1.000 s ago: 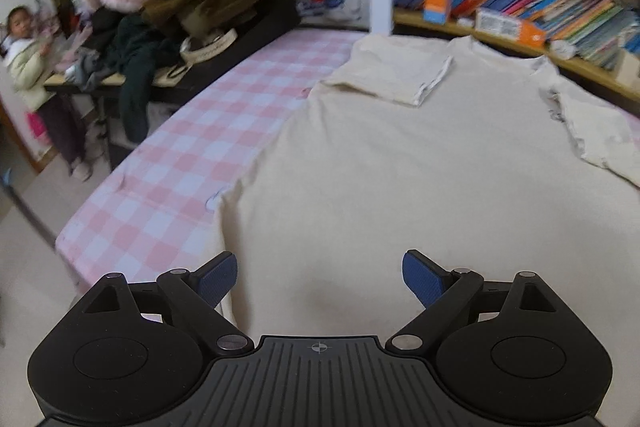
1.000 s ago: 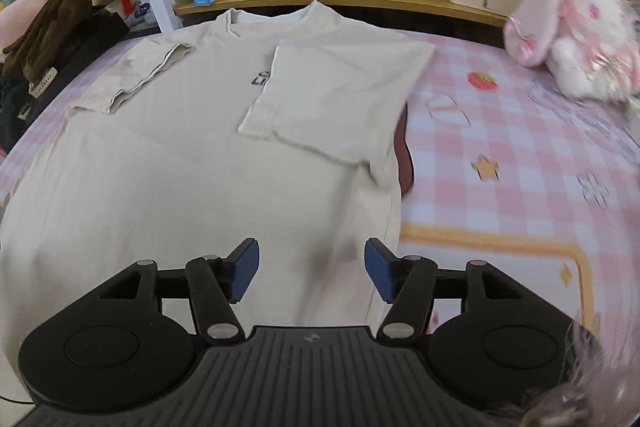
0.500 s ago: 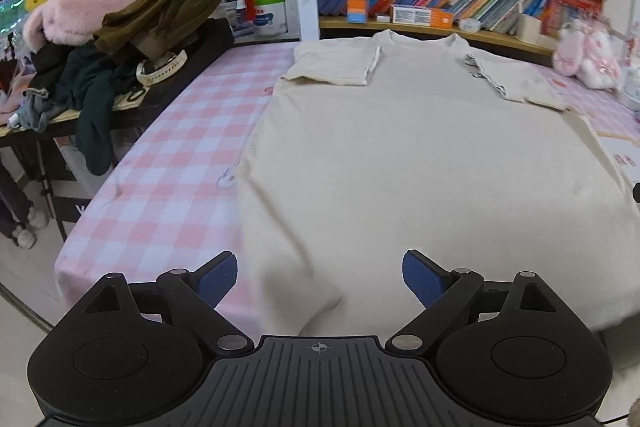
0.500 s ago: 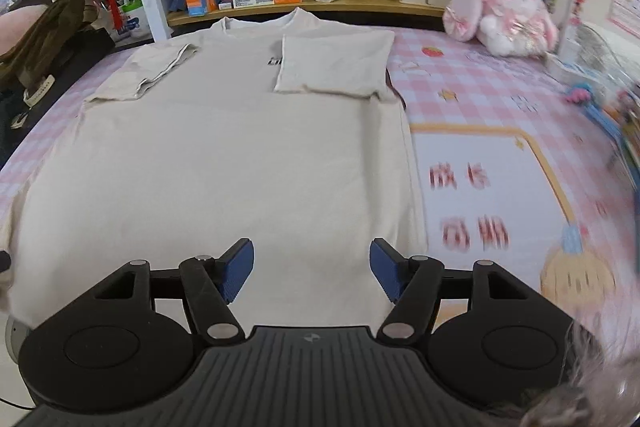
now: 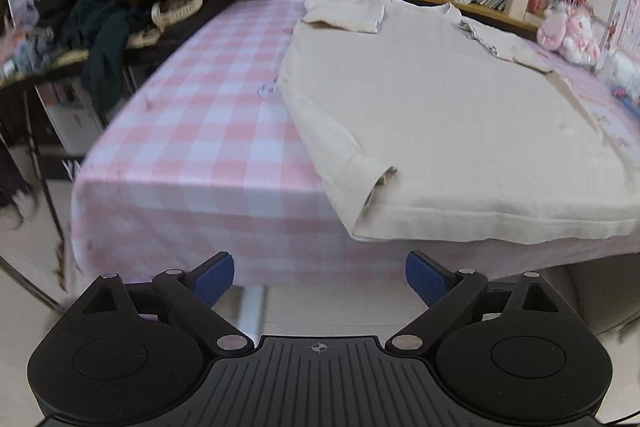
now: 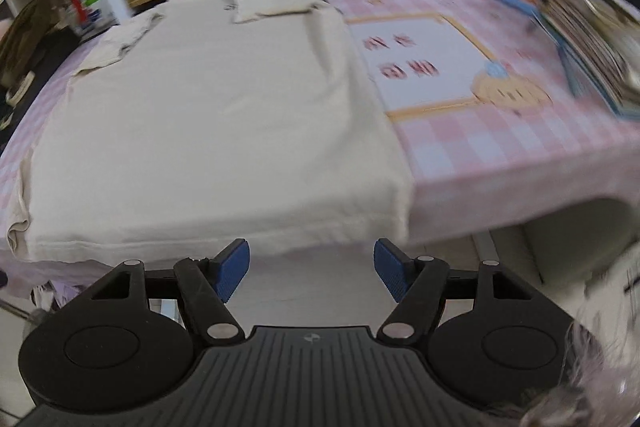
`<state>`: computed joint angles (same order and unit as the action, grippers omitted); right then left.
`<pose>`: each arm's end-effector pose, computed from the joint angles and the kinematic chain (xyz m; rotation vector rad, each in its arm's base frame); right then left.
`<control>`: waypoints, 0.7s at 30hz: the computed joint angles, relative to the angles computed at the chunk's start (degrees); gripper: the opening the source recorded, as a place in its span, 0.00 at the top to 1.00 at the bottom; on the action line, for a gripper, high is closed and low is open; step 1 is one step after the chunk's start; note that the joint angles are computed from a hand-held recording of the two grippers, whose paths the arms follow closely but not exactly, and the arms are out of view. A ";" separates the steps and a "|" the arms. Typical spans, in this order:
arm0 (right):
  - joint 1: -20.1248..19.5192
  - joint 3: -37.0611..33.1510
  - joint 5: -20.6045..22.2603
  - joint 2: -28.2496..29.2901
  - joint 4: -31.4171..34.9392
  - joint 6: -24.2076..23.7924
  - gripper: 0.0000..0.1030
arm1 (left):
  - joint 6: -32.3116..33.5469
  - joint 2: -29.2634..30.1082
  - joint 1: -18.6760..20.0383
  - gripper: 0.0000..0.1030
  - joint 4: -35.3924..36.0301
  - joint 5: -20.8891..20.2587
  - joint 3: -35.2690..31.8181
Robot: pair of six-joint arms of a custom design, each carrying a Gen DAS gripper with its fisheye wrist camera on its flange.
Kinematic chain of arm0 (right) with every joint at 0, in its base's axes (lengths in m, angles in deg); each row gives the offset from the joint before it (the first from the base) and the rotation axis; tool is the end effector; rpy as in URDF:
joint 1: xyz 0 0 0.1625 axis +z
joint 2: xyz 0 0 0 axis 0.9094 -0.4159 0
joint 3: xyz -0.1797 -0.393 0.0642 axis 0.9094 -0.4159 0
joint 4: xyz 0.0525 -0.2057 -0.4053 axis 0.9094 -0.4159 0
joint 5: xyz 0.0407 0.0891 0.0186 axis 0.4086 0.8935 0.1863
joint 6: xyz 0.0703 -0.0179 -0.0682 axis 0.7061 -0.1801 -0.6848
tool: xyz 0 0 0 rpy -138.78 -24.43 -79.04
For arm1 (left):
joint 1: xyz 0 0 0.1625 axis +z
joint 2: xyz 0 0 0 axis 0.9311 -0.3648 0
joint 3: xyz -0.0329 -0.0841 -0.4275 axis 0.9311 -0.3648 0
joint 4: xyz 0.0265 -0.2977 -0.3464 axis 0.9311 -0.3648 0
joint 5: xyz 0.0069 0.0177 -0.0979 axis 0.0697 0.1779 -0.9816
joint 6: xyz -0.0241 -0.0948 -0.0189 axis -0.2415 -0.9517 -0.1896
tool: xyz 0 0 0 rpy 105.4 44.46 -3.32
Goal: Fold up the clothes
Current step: 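Grasp the T-shirt hem with both tools side by side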
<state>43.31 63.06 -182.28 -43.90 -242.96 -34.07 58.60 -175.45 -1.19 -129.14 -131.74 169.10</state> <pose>0.1877 -0.3691 0.0700 -0.0585 -2.3155 0.8891 0.0406 -0.4205 0.2759 0.4334 2.3390 -0.8138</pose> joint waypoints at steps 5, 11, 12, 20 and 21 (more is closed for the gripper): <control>-1.76 2.32 -0.31 -2.21 0.58 3.52 0.35 | -6.10 0.99 1.79 0.09 0.13 -1.90 -1.89; -4.43 3.10 1.73 -4.94 0.35 5.42 0.35 | -5.48 6.76 0.59 0.09 -5.80 -0.24 -4.50; -4.87 3.10 2.04 -5.34 0.27 5.64 0.36 | -2.45 8.65 -0.07 0.09 -8.03 1.16 -4.84; -8.85 0.49 3.40 -5.79 0.28 0.91 0.36 | 14.31 20.42 -3.47 0.09 -20.58 10.87 -7.42; -9.37 0.30 4.09 -5.96 0.49 0.24 0.36 | 14.46 21.04 -3.57 0.09 -21.29 12.14 -7.67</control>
